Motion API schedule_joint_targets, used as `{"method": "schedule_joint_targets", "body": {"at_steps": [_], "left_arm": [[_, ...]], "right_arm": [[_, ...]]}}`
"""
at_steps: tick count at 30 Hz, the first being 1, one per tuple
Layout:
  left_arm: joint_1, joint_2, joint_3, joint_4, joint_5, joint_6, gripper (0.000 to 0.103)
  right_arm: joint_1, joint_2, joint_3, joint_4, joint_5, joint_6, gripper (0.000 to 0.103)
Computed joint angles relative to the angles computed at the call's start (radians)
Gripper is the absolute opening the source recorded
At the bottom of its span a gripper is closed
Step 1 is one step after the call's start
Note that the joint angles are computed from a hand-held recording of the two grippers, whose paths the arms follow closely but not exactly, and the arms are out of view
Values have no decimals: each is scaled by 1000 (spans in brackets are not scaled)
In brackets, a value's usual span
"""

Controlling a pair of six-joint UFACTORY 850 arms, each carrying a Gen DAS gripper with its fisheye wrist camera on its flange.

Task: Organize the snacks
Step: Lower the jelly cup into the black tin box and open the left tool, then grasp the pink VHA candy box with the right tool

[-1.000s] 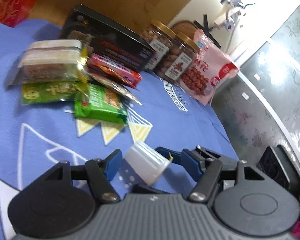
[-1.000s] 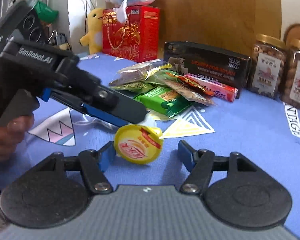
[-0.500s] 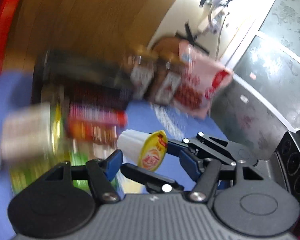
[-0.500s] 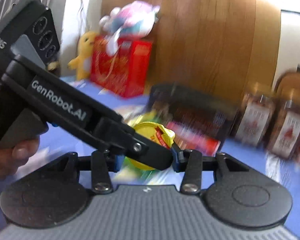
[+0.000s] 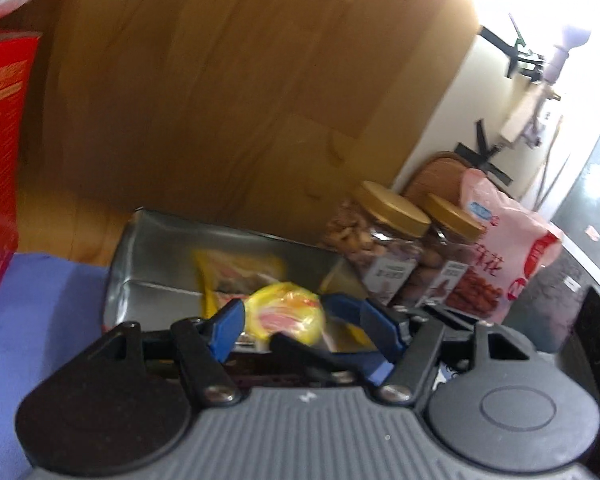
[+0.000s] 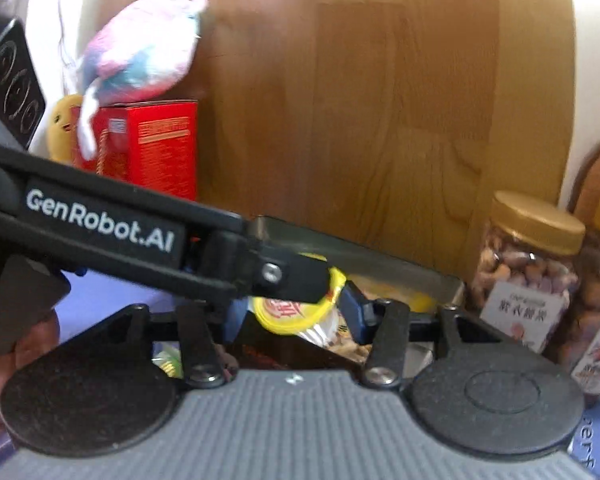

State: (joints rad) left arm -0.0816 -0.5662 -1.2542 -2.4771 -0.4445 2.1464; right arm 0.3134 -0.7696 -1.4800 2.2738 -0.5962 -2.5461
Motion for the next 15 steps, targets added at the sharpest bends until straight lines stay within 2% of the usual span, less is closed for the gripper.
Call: {"method": "schedule_joint_targets", "body": {"at_steps": [4,7,10,12,15], "left_arm": [[13,59,104,-85,-82,88,66],[14,80,151,-45,-96,76,66],[3,60,134,11,-37,24,66],[-11,29,95,31,35,-13,66],[-33,-10,43,13,114,6,66]], "right_arm": [[-44,59,122,97,-97,-24,57],[-79,79,190,87,-121,58,57],[-84,56,179,11,-62,160,57],[-80,35,157,-33,-28,232,57],[-80,-7,90,-173,-17,406,57]]}}
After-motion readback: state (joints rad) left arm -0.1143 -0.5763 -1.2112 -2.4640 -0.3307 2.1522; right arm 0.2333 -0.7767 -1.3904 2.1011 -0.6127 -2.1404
